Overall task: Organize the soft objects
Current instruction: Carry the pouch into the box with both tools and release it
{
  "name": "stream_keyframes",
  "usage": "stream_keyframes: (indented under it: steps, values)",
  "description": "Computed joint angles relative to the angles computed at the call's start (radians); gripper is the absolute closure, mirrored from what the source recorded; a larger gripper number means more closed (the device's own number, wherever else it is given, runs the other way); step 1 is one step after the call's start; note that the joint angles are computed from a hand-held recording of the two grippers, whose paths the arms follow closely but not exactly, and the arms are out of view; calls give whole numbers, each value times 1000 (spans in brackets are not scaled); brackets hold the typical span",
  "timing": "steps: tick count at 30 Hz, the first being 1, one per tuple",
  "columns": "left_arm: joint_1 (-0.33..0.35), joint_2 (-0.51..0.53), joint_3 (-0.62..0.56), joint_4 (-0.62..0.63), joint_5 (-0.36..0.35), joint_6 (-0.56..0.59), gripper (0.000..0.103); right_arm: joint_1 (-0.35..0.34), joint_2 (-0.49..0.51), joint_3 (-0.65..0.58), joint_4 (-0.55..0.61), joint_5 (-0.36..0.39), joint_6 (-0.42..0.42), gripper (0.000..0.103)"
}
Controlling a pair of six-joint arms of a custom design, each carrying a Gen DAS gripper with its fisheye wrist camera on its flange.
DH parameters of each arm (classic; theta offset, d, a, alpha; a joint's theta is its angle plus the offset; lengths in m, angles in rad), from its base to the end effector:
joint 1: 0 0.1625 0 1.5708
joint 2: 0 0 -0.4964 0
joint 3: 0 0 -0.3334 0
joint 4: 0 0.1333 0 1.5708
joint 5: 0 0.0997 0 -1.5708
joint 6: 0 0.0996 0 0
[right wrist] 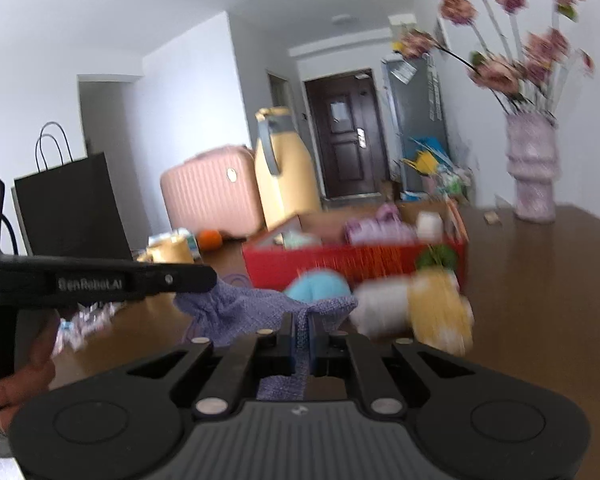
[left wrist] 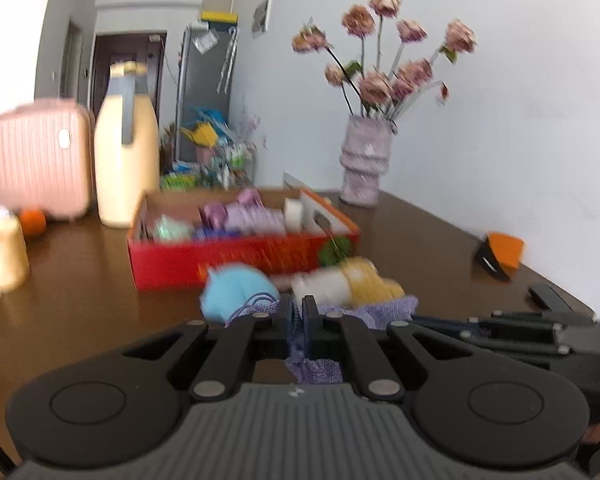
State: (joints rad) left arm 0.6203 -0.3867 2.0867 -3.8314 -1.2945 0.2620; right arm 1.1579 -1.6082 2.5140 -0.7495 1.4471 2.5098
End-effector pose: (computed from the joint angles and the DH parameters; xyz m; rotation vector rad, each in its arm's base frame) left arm -0.3560 -0.4515 -0.0091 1.5734 2.4752 -0.9317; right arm 0.0253 -0.3051 0.2823 0.3288 -2.0075 1.5675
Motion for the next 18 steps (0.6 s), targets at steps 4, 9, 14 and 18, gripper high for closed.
stream_keyframes:
  steps: [4,9,14,18]
  values:
    - [30,17,-191,98,0,39,98,125,53,-233,144,88,-32,98]
    - [83,92,-483,275,21,97,98,172,204,-568,346,134,-25,98]
    - [146,188,-749,505,46,107,98,177,380,-830,501,212,-27,97]
    - [189,233,-856,618,42,85,98,169,494,-991,647,291,-2,97]
